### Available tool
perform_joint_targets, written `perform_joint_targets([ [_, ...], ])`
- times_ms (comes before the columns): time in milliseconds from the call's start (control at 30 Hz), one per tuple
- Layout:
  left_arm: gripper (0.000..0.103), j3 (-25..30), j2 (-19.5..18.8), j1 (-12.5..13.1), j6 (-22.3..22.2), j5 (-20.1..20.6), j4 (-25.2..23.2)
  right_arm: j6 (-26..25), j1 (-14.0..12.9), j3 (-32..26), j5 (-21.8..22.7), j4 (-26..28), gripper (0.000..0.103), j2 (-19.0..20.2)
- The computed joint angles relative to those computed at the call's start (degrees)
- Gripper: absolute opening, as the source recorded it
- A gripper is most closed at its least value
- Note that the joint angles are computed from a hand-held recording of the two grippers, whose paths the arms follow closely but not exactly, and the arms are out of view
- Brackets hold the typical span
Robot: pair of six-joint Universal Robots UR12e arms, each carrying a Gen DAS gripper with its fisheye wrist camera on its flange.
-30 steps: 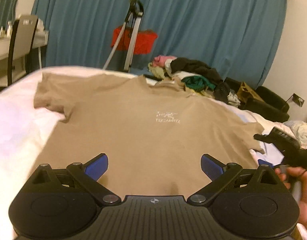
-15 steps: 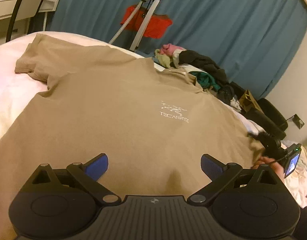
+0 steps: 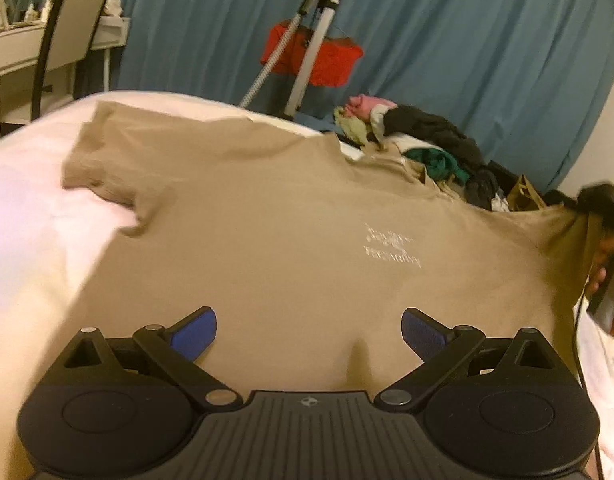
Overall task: Fold clothes
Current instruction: 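Grasp a beige T-shirt sleeve with the right gripper and fold it onto the body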
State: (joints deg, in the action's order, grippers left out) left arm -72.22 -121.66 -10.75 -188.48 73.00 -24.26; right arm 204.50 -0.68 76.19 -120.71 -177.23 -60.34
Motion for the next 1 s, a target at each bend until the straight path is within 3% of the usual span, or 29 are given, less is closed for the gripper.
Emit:
perform_joint_targets([
  [100, 0.100, 0.02, 0.49, 0.81, -2.20, -0.80, 0.39, -7.16, 3.41, -6.26, -3.65, 1.07, 0.006, 3.28],
  [267, 0.100, 0.82, 0.56, 2.04, -6.07, -0.11, 1.78, -19.99, 8.26, -16.63, -3.58, 4.45, 0.006, 10.41],
  [333, 0.101, 1.40, 0.21, 2.40, -6.62, 1.06, 2.28, -24.71, 9.85, -20.26, -2.87, 7.57, 0.006, 13.44],
  [467, 0.101, 2.80, -0.72, 2.90, -7.75, 3.44, 0.28, -28.46, 11.63, -25.71, -1.61, 16.00, 0.006, 18.35],
  [567, 0.101, 3.45, -1.40, 3.48, -8.22, 1.98, -1.14, -26.09, 11.62, -28.39, -0.87, 21.01, 0.008, 20.33],
  [667, 0.101, 4.23, -2.14, 3.34, -7.07, 2.65, -2.42, -22.11, 10.82, -27.19, 2.73, 22.67, 0.011, 19.05],
  [733, 0.101, 4.67, -2.41, 3.32, -7.05, 1.85, -3.58, -18.23, 10.21, -25.74, 5.52, 23.26, 0.035, 17.53],
  [767, 0.101, 4.68, -2.43, 3.30, -7.03, 1.35, -3.86, -16.02, 9.97, -25.07, 6.50, 23.28, 0.062, 16.81],
  [800, 0.101, 4.78, -2.42, 3.28, -6.44, 0.94, -4.19, -13.18, 10.03, -23.58, 6.70, 22.47, 0.079, 15.77],
  [867, 0.101, 4.65, -2.32, 3.10, -4.75, 0.85, -3.69, -9.11, 9.96, -19.29, 7.82, 20.31, 0.082, 12.87],
  [1000, 0.101, 3.80, -1.64, 2.93, -3.44, 1.14, -3.17, -6.69, 10.80, -9.65, 8.39, 15.73, 0.082, 6.15],
])
